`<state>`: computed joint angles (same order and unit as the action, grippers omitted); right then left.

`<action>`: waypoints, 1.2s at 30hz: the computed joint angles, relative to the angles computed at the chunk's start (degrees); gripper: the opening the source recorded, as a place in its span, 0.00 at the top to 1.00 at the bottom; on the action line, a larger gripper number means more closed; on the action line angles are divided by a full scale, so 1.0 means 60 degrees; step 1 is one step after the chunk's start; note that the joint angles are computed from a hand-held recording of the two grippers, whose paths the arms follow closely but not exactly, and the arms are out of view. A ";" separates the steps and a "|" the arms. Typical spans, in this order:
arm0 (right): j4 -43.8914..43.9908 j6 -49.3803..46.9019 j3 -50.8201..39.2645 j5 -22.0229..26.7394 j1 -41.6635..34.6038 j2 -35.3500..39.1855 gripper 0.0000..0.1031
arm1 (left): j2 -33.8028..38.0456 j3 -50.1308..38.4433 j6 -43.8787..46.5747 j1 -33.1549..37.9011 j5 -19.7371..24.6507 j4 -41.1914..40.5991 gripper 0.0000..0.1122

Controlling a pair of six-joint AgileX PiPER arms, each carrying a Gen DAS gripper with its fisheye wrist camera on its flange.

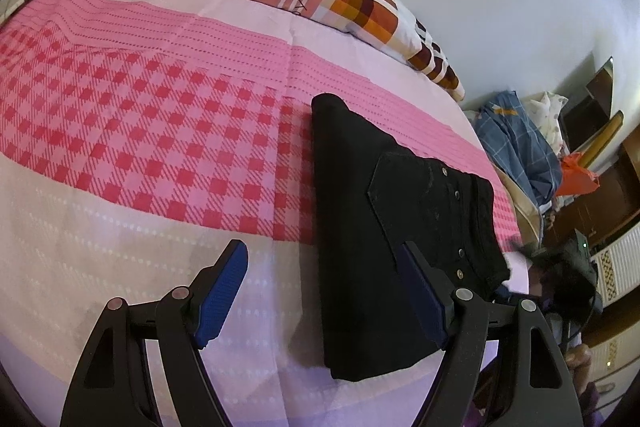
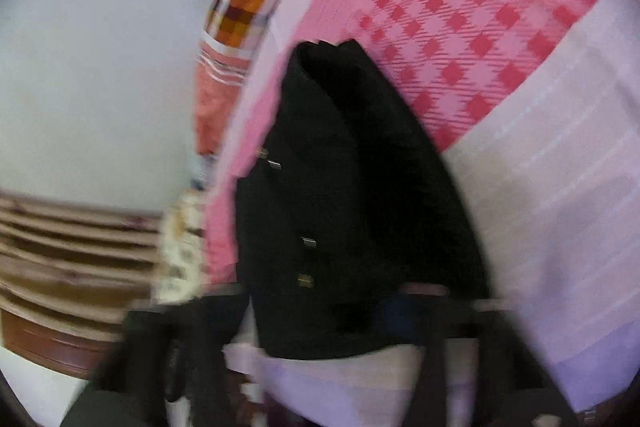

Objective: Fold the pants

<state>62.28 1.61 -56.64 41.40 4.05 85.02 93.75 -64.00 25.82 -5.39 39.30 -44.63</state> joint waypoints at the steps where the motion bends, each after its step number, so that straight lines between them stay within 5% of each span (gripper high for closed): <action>1: -0.0008 0.0100 0.0072 0.0040 -0.0038 -0.0054 0.84 | 0.0015 -0.0011 0.0031 0.0017 0.0023 -0.0022 0.31; 6: 0.1222 -0.0704 0.0755 -0.0011 -0.0294 -0.0848 0.86 | -0.0010 -0.0019 -0.0110 0.0033 0.0065 0.0053 0.31; 10: 0.0517 0.0009 0.0330 0.0337 -0.0261 -0.1487 0.86 | -0.0111 -0.0018 -0.0115 0.0069 0.0004 0.0048 0.31; 13: -0.0173 0.0316 0.0479 0.0437 -0.0239 -0.1493 0.87 | -0.0066 -0.0029 -0.0032 0.0039 0.0025 0.0040 0.31; 18: 0.1352 -0.0768 0.2065 0.0437 -0.0644 -0.1377 0.88 | 0.0001 -0.0104 -0.0246 -0.0151 0.0112 0.0410 0.31; 25: 0.0819 -0.0407 0.1663 0.0702 -0.0706 -0.1357 0.88 | 0.0010 -0.0013 -0.0347 -0.0251 -0.0036 0.0464 0.31; 28: 0.1870 -0.1286 0.2198 0.0868 -0.1007 -0.1218 0.89 | 0.0047 -0.0011 -0.0351 -0.0321 -0.0124 0.0563 0.31; 31: 0.1929 -0.1443 0.2118 0.1112 -0.1130 -0.1252 0.82 | 0.0018 -0.0039 -0.0743 -0.0526 -0.0354 0.1134 0.31; 34: 0.0176 -0.0306 0.1339 0.1129 -0.1043 -0.1572 0.75 | -0.0059 -0.0020 -0.1096 -0.0696 -0.0659 0.1643 0.31; 36: -0.0653 0.0142 0.0923 0.1182 -0.1107 -0.1765 0.52 | -0.0053 -0.0059 -0.1264 -0.0787 -0.0765 0.1899 0.31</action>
